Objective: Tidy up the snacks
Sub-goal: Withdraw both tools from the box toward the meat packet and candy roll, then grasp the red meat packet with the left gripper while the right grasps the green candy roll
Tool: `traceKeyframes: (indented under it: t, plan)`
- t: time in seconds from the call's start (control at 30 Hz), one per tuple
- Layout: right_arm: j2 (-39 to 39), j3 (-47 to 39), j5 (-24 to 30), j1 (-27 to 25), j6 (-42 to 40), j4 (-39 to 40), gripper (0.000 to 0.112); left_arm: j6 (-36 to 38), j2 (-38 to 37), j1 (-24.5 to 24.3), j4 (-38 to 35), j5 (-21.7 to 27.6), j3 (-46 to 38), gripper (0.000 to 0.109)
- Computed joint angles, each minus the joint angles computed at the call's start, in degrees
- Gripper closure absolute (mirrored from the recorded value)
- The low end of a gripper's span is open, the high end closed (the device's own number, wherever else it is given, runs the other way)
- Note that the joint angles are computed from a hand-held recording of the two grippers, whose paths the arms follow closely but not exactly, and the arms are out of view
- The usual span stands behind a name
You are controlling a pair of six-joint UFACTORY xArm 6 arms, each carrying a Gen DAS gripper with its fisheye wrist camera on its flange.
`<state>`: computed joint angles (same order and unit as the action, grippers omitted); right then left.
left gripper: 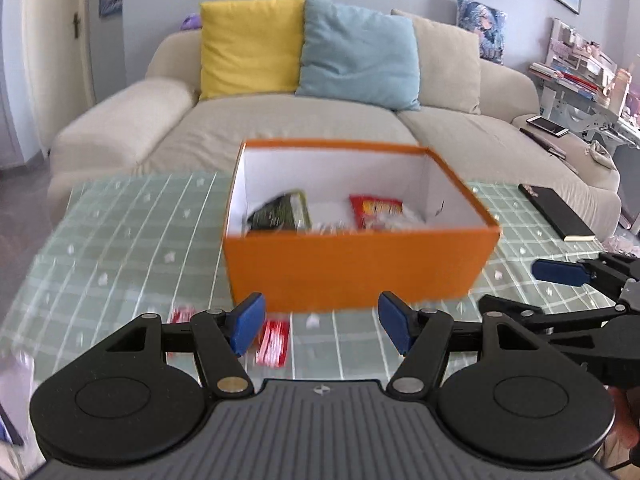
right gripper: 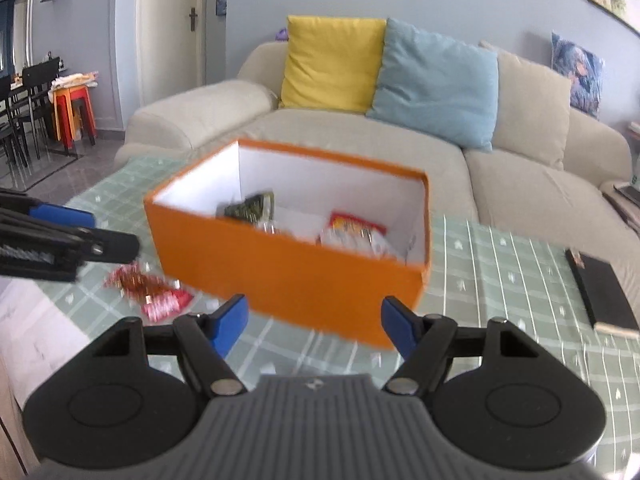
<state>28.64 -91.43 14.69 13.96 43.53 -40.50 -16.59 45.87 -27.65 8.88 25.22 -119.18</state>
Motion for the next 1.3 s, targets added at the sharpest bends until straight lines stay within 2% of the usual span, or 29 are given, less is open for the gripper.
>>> traceKeyframes:
  t: [0.1,0.27,0.4,0.67,0.77,0.93,1.07,1.3]
  plan:
    - [-1.5,3.9,0.4,-0.2,1.6,0.2,0.041,-3.2,-2.8,0.1,2.4,-0.9,6.1,0.032]
    - [-3.0,8.2,1.6,0.3,8.6,-8.2,0.041,-6.0,-5.9,0.2,1.5,-3.0,14.0,0.032]
    - [-2.8,8.9,4.2,1.7,9.3,-14.6,0.041,-6.2,-6.3,0.3,1.6,-3.1,16.3,0.032]
    - [-0.7,7.8,5.4,2.1,7.6,-17.3,0.041,-11.2,-5.3,0.9,3.4,-4.1,16.6,0.032]
    - [0.5,6.4,6.6,1.6,6.1,-14.5,0.042,-9.4,-3.8,1.1,-0.3,-2.5,14.1,0.035]
    - [2.8,3.4,7.9,0.5,2.6,-6.8,0.048,-11.2,-0.9,1.8,-2.5,-2.0,10.7,0.041]
    - [5.0,0.5,8.8,-0.2,-0.8,-4.5,0.052,-11.1,2.2,2.3,-4.9,-0.4,6.1,0.044]
    - [8.6,-3.9,10.5,-0.9,-8.2,4.0,0.059,-10.1,10.9,2.5,-8.2,5.6,-7.6,0.054]
